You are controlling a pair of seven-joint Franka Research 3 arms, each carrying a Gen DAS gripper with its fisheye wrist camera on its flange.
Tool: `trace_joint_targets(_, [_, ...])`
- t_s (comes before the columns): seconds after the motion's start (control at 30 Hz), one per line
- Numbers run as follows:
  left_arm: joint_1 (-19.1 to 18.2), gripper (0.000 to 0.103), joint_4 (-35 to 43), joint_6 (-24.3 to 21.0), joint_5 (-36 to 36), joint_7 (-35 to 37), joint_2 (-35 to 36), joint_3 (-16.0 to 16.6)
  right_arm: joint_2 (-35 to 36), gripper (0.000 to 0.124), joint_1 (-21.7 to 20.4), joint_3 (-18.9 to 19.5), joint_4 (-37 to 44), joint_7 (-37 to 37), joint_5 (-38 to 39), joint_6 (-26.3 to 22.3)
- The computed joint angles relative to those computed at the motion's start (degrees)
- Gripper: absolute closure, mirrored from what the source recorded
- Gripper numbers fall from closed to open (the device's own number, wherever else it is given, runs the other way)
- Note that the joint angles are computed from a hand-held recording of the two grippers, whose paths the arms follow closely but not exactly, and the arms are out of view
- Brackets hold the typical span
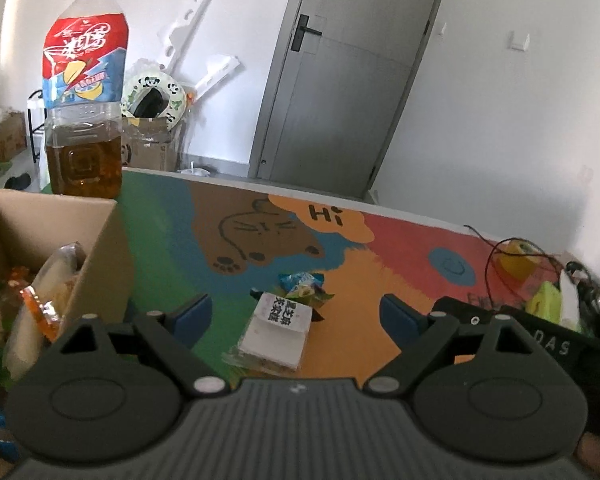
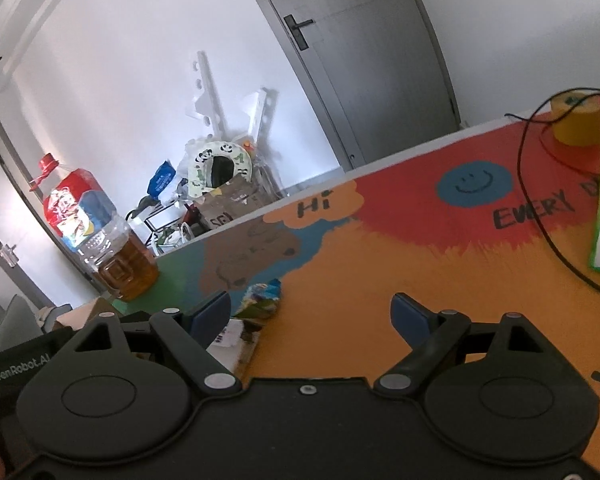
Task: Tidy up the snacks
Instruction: 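Move both tools back over the last snacks on the mat, then grasp the white boxed pastry with the left tool while the right tool grasps the blue-green pack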
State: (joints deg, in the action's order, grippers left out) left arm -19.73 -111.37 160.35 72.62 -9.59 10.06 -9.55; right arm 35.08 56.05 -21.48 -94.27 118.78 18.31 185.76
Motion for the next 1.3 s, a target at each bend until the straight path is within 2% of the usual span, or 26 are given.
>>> trace_joint_targets(0.27, [-1.0,0.013,2.1,-0.1,-2.8,2.9,3.4,0.5,-0.1,0.036,-3.7,4.1,-0.5,-1.9,0.7,0.9])
trace_joint_targets(0.57, [-2.6,0.013,4.3,0.4,-2.8,1.3,7.3,2.6,1.5,0.036,-3.2,2.6,2.0,-1.2,-0.4,-2.1])
trace_joint_targets(0.83, [-3.2,0.014,6.1,1.0,-3.0,0.7,10.3,4.4,4.4,0.036,-4.9,3.6,7.6,1.9,-5.5,-5.6])
trace_joint_targets(0.87, [-3.2,0.016,6.2,1.3,-3.1,0.6,10.5,4.6,4.7,0.036,-5.3,3.9,8.3,2.3,-6.2,-6.0])
trace_joint_targets(0.9, [-3.2,0.023,6.2,1.5,-3.3,0.6,10.8,4.7,5.1,0.036,-5.7,4.3,9.0,2.6,-7.0,-6.5])
trace_joint_targets(0.93, [-3.0,0.034,6.2,1.6,-4.4,1.6,10.9,4.6,5.5,0.036,-6.2,4.8,9.9,2.8,-7.7,-7.1])
trace_joint_targets(0.97, [-3.5,0.04,6.1,0.8,-3.8,1.5,10.8,5.0,5.9,0.036,-6.6,5.2,10.8,3.1,-8.5,-7.7])
trace_joint_targets(1.0, [-3.6,0.054,5.9,1.0,-3.3,1.7,10.7,5.2,6.4,0.036,-7.1,5.7,11.8,3.3,-9.2,-8.4])
trace_joint_targets(1.1, [-2.8,0.057,4.8,3.0,-3.6,1.4,10.1,5.4,7.7,0.038,-8.5,7.2,14.4,4.1,-11.3,-10.1])
trace_joint_targets(1.3, [-2.5,0.058,3.0,3.4,-2.8,-1.6,8.3,5.9,11.4,0.041,-11.7,11.3,21.7,4.2,-14.5,-14.2])
